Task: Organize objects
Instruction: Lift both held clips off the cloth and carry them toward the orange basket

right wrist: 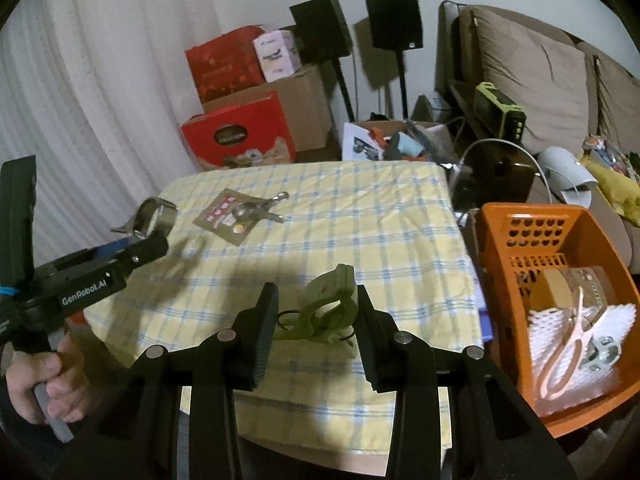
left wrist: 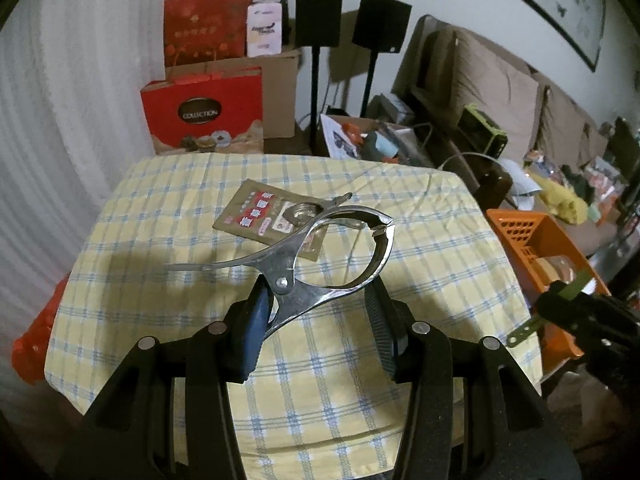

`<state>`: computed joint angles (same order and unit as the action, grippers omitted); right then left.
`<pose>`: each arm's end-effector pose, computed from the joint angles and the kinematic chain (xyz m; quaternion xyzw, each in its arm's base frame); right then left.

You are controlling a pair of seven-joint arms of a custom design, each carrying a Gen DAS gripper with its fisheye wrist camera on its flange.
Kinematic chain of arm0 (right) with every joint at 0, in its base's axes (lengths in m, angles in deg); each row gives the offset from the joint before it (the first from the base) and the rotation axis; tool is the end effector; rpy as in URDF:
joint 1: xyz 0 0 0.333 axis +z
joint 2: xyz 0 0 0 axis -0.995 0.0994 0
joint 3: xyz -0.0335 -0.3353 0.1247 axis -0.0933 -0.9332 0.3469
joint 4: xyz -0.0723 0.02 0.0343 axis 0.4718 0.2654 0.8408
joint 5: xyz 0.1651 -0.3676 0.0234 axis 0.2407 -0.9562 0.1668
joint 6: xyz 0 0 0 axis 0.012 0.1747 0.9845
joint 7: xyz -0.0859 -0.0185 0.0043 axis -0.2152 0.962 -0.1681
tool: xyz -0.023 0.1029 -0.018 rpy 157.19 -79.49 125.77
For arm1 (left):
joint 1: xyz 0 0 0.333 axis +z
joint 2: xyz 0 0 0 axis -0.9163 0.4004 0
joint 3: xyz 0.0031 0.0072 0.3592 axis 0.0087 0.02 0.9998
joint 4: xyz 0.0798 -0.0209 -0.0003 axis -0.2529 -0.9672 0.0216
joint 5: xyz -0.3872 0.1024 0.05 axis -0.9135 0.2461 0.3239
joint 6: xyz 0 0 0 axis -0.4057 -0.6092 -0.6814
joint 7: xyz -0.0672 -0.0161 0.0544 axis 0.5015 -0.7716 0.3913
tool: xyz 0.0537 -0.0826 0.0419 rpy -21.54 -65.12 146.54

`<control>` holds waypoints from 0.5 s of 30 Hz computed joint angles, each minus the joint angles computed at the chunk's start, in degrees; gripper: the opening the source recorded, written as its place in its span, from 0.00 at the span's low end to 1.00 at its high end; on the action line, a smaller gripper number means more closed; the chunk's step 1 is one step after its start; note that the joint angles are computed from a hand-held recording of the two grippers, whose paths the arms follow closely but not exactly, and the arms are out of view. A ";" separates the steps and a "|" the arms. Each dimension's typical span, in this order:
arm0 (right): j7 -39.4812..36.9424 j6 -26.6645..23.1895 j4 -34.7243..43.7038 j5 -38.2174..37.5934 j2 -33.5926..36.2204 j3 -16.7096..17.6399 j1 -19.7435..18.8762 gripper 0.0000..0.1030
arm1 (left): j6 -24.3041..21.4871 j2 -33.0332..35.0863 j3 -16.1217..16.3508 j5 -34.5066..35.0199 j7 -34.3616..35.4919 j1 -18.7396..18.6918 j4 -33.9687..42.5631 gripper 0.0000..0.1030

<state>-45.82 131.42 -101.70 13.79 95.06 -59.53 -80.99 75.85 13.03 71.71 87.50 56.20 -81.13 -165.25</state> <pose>0.7505 0.1037 0.5461 -0.8310 0.3989 -0.0578 0.3833 0.6446 -0.2636 0.5632 -0.7974 0.4911 -0.2312 0.2637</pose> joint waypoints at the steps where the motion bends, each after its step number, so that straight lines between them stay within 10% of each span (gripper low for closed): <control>1: 0.00 -0.20 0.22 0.11 0.11 -0.05 -0.20 0.36 | 0.13 0.06 -0.02 -0.25 -0.11 0.06 -0.05 0.43; 15: -0.29 -0.53 0.73 1.01 -0.27 -0.62 -1.87 0.36 | -2.81 1.84 -0.31 -0.79 1.25 -1.43 4.16 0.43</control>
